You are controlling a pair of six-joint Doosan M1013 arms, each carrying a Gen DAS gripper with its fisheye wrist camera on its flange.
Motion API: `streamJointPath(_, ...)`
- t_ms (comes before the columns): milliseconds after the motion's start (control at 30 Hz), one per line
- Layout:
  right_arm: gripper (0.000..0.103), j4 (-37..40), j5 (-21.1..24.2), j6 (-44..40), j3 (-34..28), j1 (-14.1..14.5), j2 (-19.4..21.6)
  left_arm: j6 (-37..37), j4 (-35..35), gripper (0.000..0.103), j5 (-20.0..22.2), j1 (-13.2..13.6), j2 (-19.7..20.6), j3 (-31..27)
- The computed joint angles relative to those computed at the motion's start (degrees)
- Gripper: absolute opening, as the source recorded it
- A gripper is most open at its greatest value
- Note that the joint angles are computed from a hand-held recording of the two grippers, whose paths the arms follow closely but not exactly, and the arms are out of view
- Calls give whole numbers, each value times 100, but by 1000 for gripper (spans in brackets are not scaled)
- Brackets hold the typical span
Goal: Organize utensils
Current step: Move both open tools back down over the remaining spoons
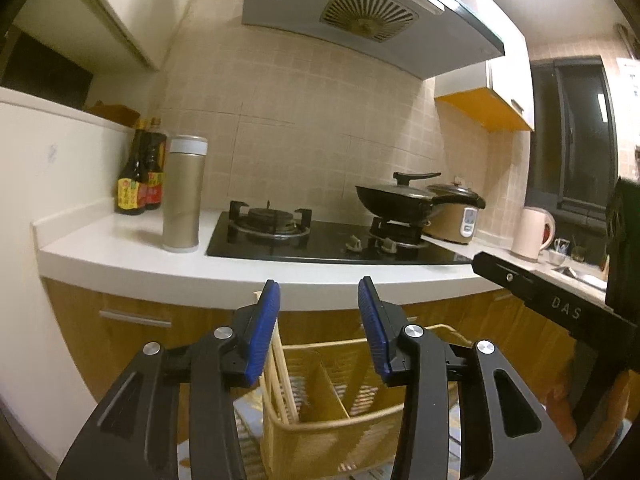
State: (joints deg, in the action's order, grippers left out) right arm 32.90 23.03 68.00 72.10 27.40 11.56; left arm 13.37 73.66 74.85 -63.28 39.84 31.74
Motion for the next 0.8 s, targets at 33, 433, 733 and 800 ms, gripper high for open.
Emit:
streamJointPath(33, 25, -15, 28, 16, 41, -5, -56, -9, 14, 39, 27, -36, -26, 10)
streamJointPath(433, 25, -210, 182, -63, 604, 0, -791, 646, -395, 39, 402, -482, 167, -758)
streamJointPath(733, 25, -799, 1529, 628, 869, 8, -973, 248, -2463, 39, 540, -484, -65, -101)
streamJointPath(800, 25, -887, 1683, 662, 977, 25, -995, 85, -2812, 39, 416, -464, -154, 152)
